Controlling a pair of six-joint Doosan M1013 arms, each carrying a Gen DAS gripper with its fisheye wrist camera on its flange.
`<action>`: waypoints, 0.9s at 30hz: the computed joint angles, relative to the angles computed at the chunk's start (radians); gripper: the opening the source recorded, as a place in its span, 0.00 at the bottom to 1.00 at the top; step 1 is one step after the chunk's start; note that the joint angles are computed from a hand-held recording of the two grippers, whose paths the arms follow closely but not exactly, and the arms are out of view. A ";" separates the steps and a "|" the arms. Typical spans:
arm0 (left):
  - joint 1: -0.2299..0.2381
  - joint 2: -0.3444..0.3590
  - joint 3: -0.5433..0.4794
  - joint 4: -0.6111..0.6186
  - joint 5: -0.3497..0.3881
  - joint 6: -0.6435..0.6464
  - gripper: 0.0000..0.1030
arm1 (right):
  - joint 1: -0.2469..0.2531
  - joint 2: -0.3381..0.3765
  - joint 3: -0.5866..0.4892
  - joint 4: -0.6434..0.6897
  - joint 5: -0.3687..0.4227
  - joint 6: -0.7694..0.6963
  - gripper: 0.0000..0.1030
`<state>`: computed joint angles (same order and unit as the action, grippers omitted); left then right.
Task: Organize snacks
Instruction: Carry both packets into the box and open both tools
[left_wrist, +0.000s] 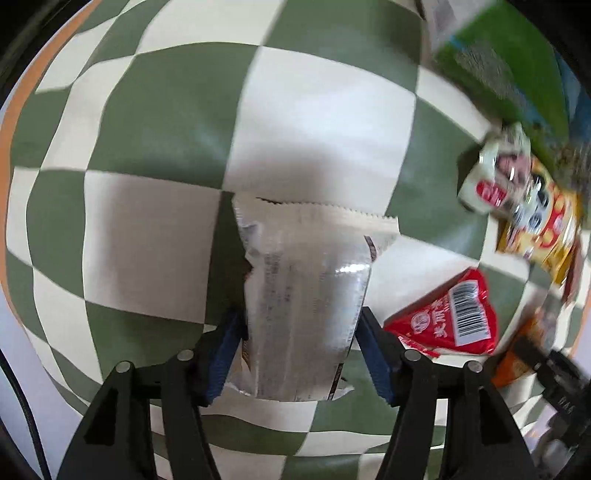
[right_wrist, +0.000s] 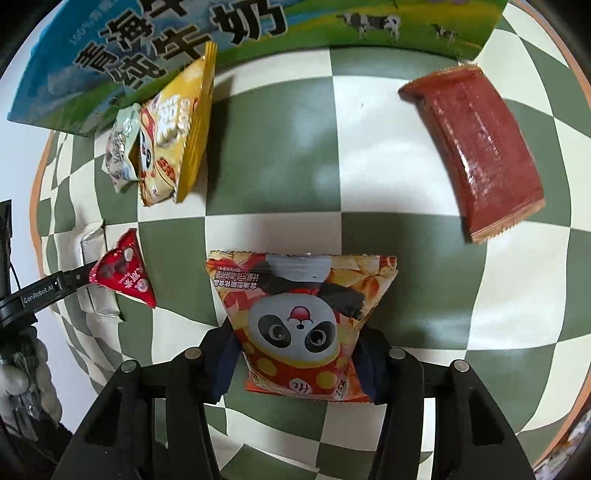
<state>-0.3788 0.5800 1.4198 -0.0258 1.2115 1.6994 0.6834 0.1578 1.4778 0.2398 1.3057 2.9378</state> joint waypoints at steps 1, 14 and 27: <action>0.000 -0.004 0.005 0.007 -0.014 -0.013 0.57 | 0.002 0.008 -0.009 -0.005 0.012 -0.003 0.56; 0.001 -0.150 0.014 -0.275 -0.004 0.052 0.55 | 0.010 -0.014 -0.094 -0.109 -0.052 0.039 0.46; -0.121 0.103 -0.534 -0.313 0.187 0.009 0.56 | -0.179 -0.031 -0.283 -0.236 0.021 -0.187 0.46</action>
<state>-0.4998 0.6833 0.8861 -0.3387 1.3986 1.7081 0.5046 0.1273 1.1951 0.0038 1.3268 2.7507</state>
